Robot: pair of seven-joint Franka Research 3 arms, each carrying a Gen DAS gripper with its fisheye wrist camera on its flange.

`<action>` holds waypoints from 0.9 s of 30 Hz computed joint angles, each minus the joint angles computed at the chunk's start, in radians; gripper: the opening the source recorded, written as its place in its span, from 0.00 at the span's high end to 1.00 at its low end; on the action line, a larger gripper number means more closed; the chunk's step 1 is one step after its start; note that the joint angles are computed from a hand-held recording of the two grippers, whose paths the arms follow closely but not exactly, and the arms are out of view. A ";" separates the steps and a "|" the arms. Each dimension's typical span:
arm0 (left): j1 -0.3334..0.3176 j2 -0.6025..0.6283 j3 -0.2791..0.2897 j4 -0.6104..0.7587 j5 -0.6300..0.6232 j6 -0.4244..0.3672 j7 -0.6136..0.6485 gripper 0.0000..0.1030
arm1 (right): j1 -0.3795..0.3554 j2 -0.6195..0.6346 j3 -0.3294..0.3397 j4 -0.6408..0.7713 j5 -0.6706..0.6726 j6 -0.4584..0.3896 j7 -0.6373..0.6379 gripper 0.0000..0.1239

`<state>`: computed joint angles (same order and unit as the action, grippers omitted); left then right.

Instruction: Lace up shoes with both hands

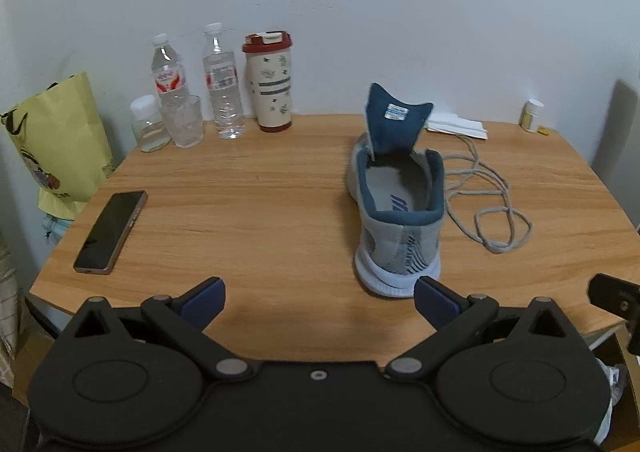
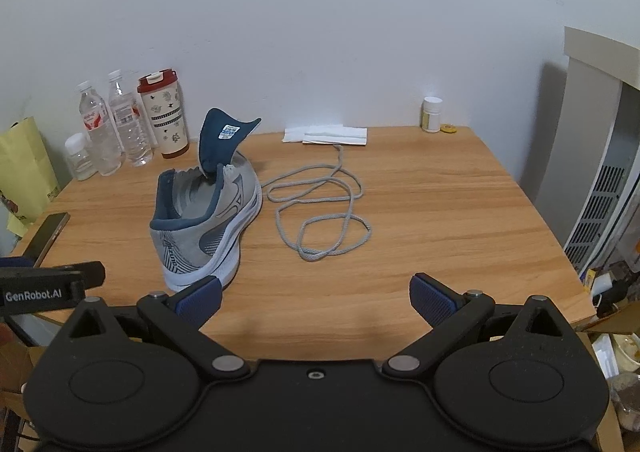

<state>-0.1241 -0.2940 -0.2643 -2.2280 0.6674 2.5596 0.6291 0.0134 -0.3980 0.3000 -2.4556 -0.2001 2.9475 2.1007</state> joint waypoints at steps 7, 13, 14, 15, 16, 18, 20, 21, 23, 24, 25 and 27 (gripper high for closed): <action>0.002 0.001 0.002 0.004 -0.003 -0.003 0.005 0.00 | 0.040 0.001 -0.041 0.000 0.039 0.003 -0.063 0.18; -0.001 0.012 -0.002 0.010 0.005 -0.007 0.004 0.00 | 0.014 0.013 -0.016 0.002 0.030 0.014 -0.064 0.18; -0.001 0.014 -0.003 0.012 0.008 -0.008 0.001 0.00 | 0.004 0.016 -0.008 0.003 0.021 0.017 -0.058 0.18; -0.002 0.016 -0.003 0.013 0.010 -0.009 -0.001 0.00 | -0.007 0.019 0.001 0.004 0.010 0.020 -0.050 0.18; -0.003 0.018 -0.003 0.014 0.011 -0.007 -0.001 0.00 | -0.020 0.021 0.012 0.005 -0.002 0.023 -0.039 0.18; -0.004 0.024 -0.001 0.015 0.015 0.004 -0.001 0.00 | -0.044 0.025 0.032 0.009 -0.028 0.027 -0.014 0.18; 0.003 0.031 -0.003 0.016 0.039 0.018 -0.014 0.00 | -0.047 0.041 0.029 0.016 -0.040 0.039 -0.007 0.18; 0.006 0.034 -0.004 0.017 0.049 0.022 -0.020 0.00 | -0.045 0.046 0.025 0.018 -0.044 0.043 -0.009 0.18; 0.013 0.052 0.000 0.024 0.069 0.042 -0.032 0.00 | -0.067 0.062 0.040 0.027 -0.075 0.056 0.003 0.18; 0.012 0.057 0.005 0.024 0.068 0.056 -0.027 0.00 | -0.081 0.070 0.049 0.031 -0.094 0.064 0.011 0.18; 0.012 0.064 0.013 0.023 0.067 0.080 -0.020 0.00 | -0.093 0.080 0.057 0.037 -0.115 0.073 0.014 0.18; 0.022 0.093 0.021 0.032 0.086 0.130 -0.018 0.00 | -0.119 0.104 0.073 0.049 -0.159 0.090 0.026 0.18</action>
<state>-0.1019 -0.2013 -0.2434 -2.1963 0.7538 2.6900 0.6110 -0.1058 -0.2936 0.3732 -2.4061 -0.3596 3.0371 2.1270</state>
